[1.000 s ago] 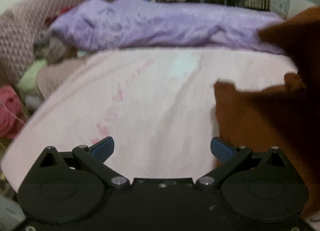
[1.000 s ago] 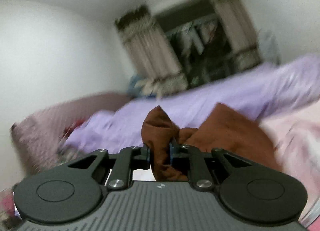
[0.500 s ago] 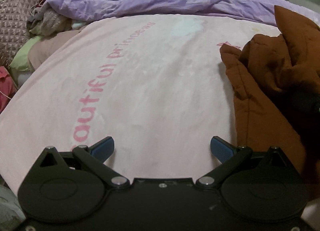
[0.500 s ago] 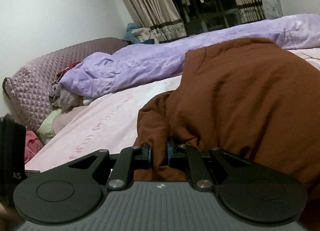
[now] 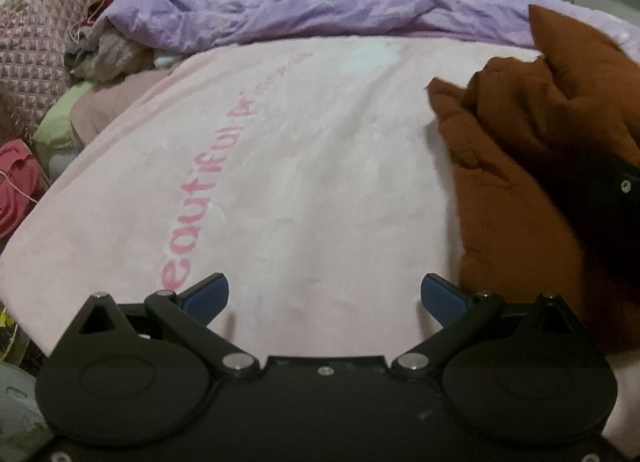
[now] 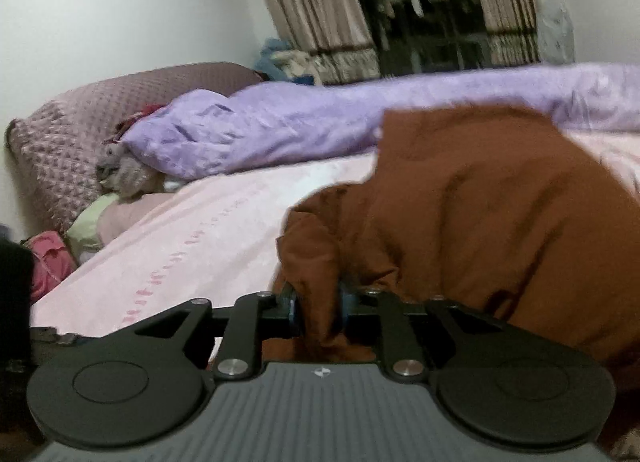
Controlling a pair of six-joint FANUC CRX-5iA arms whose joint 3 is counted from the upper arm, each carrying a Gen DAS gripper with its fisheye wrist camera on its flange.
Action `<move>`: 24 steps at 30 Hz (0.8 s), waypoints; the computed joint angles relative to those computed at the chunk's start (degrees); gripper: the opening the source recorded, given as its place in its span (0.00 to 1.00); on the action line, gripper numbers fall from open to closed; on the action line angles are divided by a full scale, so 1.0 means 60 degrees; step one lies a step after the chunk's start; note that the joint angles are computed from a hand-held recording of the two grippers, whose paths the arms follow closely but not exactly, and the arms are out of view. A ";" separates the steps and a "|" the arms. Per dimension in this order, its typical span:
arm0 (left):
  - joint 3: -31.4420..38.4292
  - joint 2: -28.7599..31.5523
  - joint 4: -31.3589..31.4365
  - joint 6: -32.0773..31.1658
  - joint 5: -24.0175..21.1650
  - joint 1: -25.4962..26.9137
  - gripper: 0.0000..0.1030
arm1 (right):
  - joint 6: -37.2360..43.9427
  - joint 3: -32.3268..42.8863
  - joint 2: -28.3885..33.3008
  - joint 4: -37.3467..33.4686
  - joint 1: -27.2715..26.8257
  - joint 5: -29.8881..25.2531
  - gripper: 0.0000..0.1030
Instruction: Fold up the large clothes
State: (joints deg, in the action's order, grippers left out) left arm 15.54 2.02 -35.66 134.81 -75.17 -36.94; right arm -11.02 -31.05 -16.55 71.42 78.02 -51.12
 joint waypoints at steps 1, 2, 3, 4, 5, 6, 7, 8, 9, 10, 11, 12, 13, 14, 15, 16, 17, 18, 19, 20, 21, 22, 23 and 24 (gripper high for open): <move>0.0054 -0.0035 -0.0124 0.0052 -0.0073 -0.0154 1.00 | 0.0336 0.0098 -0.0068 -0.0057 0.0285 -0.0297 0.47; 0.0059 -0.0122 -0.0187 0.0074 -0.0016 -0.0269 1.00 | 0.0699 0.0239 -0.0158 -0.0224 0.0621 -0.0670 0.59; 0.0133 -0.0151 -0.0333 0.0151 -0.0065 -0.0414 1.00 | 0.0896 0.0345 -0.0243 -0.0345 0.0898 -0.1023 0.64; 0.0265 -0.0148 -0.0632 0.0269 -0.0210 -0.0637 1.00 | 0.1102 0.0504 -0.0332 -0.0500 0.1277 -0.1607 0.77; 0.0336 -0.0170 -0.0840 0.0338 -0.0262 -0.0799 1.00 | 0.1345 0.0713 -0.0313 -0.0707 0.1556 -0.2188 0.89; 0.0300 -0.0269 -0.0814 0.0346 -0.0103 -0.0839 1.00 | 0.1694 0.0996 -0.0248 -0.0893 0.1917 -0.3150 0.89; 0.0249 -0.0367 -0.0700 0.0353 0.0096 -0.0830 1.00 | 0.1786 0.1119 -0.0209 -0.0844 0.2151 -0.3911 0.86; 0.0201 -0.0466 -0.0595 0.0365 0.0310 -0.0844 1.00 | 0.1785 0.1160 -0.0205 -0.0700 0.2336 -0.4598 0.84; 0.0237 -0.0502 -0.0562 0.0371 0.0402 -0.0902 1.00 | 0.1653 0.1111 -0.0266 -0.0431 0.2486 -0.5287 0.84; 0.0255 -0.0541 -0.0588 0.0386 0.0525 -0.0982 1.00 | 0.1488 0.1024 -0.0351 -0.0209 0.2539 -0.5730 0.84; 0.0226 -0.0608 -0.0516 0.0346 0.0778 -0.1005 1.00 | 0.1353 0.0960 -0.0436 -0.0087 0.2534 -0.6113 0.84; 0.0155 -0.0695 -0.0236 0.0233 0.1154 -0.0913 1.00 | 0.1217 0.0907 -0.0521 -0.0069 0.2465 -0.6445 0.84; 0.0158 -0.0695 0.0074 0.0141 0.1463 -0.0799 1.00 | 0.1099 0.0882 -0.0594 -0.0172 0.2376 -0.6730 0.84; 0.0130 -0.0708 0.0373 0.0034 0.1784 -0.0675 1.00 | 0.0954 0.0869 -0.0660 -0.0407 0.2267 -0.7061 0.84; 0.0090 -0.0699 0.0658 -0.0093 0.2180 -0.0539 1.00 | 0.0795 0.0837 -0.0710 -0.0612 0.2133 -0.7277 0.83; 0.0064 -0.0665 0.0882 -0.0190 0.2495 -0.0437 1.00 | 0.0660 0.0787 -0.0765 -0.0794 0.1973 -0.7400 0.82; 0.0050 -0.0588 0.1290 -0.0388 0.2832 -0.0240 1.00 | 0.0600 0.0758 -0.0783 -0.0955 0.1827 -0.7474 0.81; 0.0039 -0.0457 0.1946 -0.0778 0.3209 0.0063 1.00 | 0.0599 0.0730 -0.0787 -0.1166 0.1646 -0.7528 0.81; -0.0041 -0.0360 0.2619 -0.1221 0.3599 0.0341 1.00 | 0.0613 0.0731 -0.0753 -0.1408 0.1473 -0.7561 0.80; -0.0122 -0.0218 0.3420 -0.1801 0.3998 0.0638 1.00 | 0.0575 0.0718 -0.0736 -0.1604 0.1355 -0.7549 0.79; -0.0111 -0.0043 0.3933 -0.2240 0.4215 0.0793 1.00 | 0.0583 0.0677 -0.0784 -0.1769 0.1240 -0.7444 0.79; -0.0127 0.0112 0.4235 -0.2770 0.4524 0.0847 1.00 | 0.0549 0.0608 -0.0862 -0.1883 0.1158 -0.7325 0.78; -0.0116 0.0239 0.4231 -0.3065 0.4776 0.0818 1.00 | 0.0471 0.0549 -0.0923 -0.1945 0.1132 -0.7261 0.78; -0.0046 0.0361 0.3916 -0.2894 0.4916 0.0710 1.00 | 0.0445 0.0511 -0.0966 -0.2012 0.1096 -0.7176 0.78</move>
State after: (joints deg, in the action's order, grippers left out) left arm 15.26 4.18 -12.17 117.45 -45.67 -32.68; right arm -8.35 -27.98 -22.35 59.34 84.60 -94.17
